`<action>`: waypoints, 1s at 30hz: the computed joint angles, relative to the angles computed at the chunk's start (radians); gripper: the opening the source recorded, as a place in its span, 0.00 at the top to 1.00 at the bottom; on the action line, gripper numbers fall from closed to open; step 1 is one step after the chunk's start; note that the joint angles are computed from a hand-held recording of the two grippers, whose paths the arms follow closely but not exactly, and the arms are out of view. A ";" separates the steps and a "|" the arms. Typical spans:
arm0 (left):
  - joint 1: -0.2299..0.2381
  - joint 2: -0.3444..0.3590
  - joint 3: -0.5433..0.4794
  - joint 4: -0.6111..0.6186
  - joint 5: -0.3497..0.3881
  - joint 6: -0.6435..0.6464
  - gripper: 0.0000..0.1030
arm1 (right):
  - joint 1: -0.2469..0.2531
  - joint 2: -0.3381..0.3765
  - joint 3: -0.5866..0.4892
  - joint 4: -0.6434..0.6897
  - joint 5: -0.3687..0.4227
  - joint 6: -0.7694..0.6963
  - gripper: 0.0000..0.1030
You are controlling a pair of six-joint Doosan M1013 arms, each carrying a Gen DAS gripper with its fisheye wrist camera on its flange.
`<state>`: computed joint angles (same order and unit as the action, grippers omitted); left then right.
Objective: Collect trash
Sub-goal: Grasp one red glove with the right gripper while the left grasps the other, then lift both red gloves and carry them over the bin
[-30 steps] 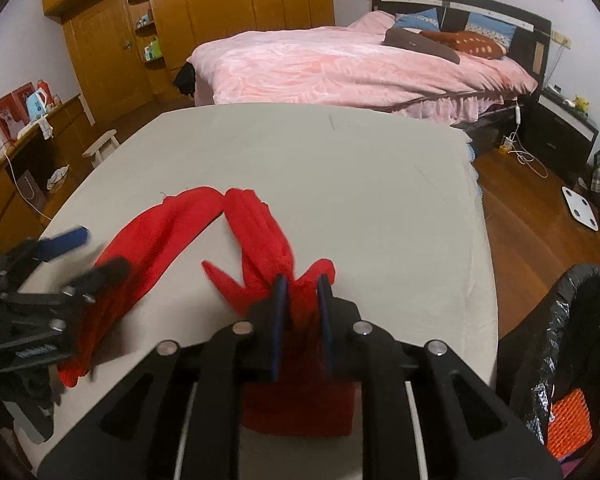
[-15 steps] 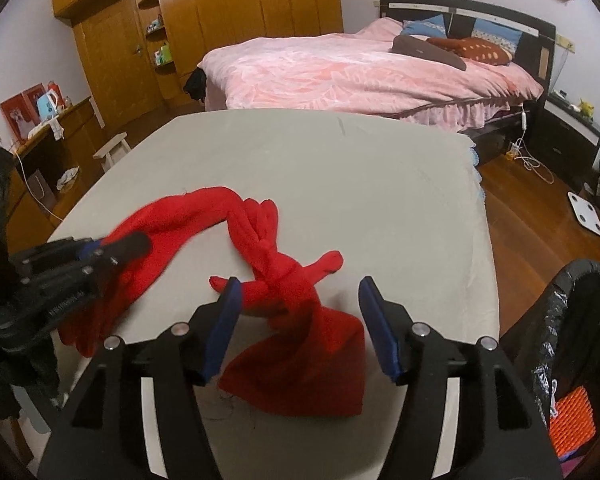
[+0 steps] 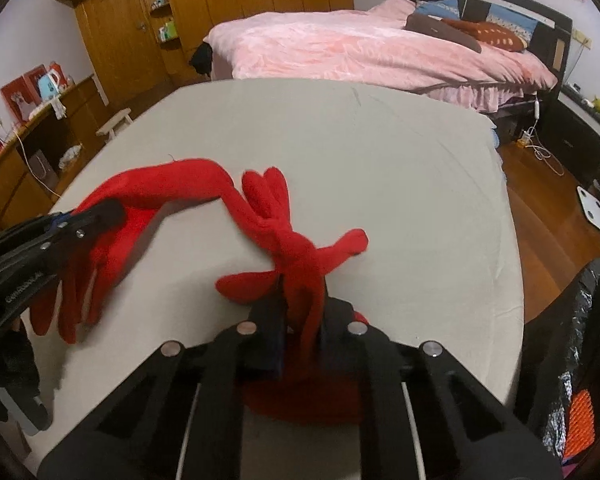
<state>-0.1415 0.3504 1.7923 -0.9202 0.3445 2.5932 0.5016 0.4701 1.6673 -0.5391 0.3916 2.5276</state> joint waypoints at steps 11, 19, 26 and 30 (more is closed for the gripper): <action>-0.009 -0.051 0.020 -0.080 -0.035 0.057 0.90 | 0.006 -0.070 0.041 -0.170 -0.066 0.190 0.90; -0.014 -0.083 0.030 -0.160 -0.032 0.125 0.91 | 0.020 -0.114 0.056 -0.284 -0.062 0.287 0.90; -0.024 -0.116 0.039 -0.146 -0.034 0.109 0.91 | 0.032 -0.144 0.068 -0.364 -0.059 0.357 0.90; -0.028 -0.133 0.045 -0.162 -0.030 0.124 0.91 | 0.040 -0.168 0.083 -0.425 -0.052 0.420 0.90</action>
